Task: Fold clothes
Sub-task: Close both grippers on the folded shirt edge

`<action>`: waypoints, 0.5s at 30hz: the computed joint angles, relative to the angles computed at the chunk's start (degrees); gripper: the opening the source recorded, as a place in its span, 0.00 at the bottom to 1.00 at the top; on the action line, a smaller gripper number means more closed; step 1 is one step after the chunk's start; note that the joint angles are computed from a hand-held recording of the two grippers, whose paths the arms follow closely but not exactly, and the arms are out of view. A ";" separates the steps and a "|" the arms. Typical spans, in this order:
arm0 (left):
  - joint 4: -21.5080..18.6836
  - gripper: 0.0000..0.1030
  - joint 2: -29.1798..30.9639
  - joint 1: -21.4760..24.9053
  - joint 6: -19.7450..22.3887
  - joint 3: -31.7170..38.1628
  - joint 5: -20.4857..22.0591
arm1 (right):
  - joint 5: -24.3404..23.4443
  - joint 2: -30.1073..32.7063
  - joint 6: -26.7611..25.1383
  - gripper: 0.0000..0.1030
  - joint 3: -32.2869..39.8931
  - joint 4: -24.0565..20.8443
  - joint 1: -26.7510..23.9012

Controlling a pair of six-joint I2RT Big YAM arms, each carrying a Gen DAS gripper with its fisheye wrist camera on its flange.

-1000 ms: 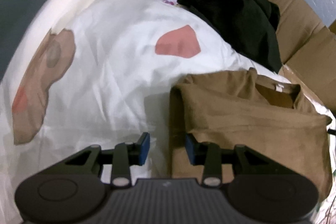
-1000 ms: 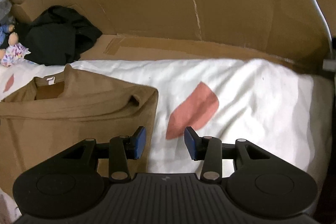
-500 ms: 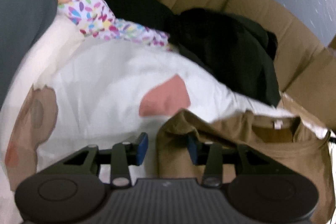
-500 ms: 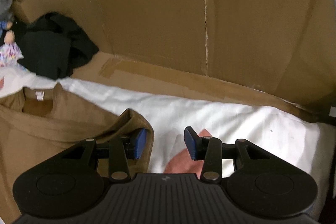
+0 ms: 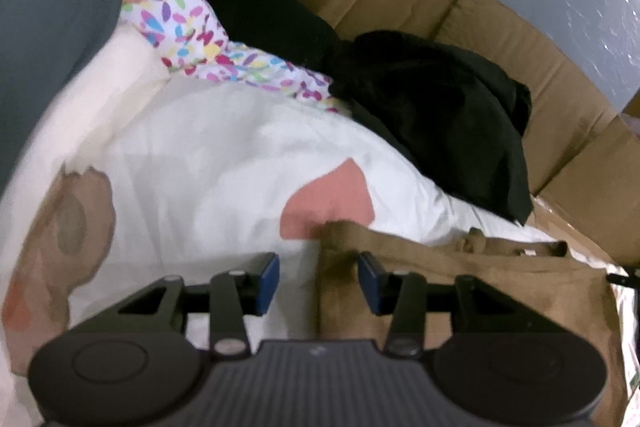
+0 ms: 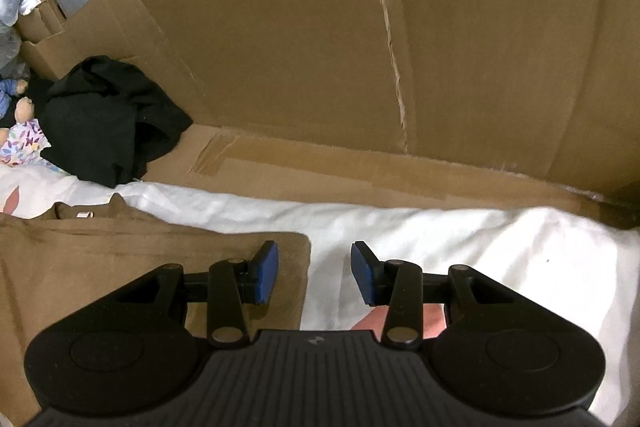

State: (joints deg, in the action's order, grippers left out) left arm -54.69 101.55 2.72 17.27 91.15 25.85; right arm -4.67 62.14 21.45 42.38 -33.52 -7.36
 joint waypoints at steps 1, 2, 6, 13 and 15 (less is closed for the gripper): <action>-0.11 0.46 0.12 -0.22 -0.10 -0.01 0.07 | -0.35 0.30 0.26 0.44 -0.04 0.12 -0.02; 0.02 0.46 0.16 -0.51 0.10 -0.09 -0.04 | -0.65 0.64 0.57 0.44 -0.07 0.31 -0.03; 0.89 0.36 0.15 -1.47 -0.30 -0.21 -0.25 | -1.39 2.85 2.86 0.44 0.48 1.13 -0.03; 2.16 0.06 -0.67 -1.69 -2.10 -1.26 -0.55 | -7.22 2.59 4.59 0.10 0.24 1.90 -0.60; 2.91 0.06 -1.12 -1.49 -2.82 -1.65 -0.22 | -6.67 1.55 4.38 0.07 -0.18 2.22 -0.32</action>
State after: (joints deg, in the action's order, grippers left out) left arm -51.78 100.43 1.23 14.45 89.50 25.63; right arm -11.34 63.69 25.83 42.20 -31.30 -7.68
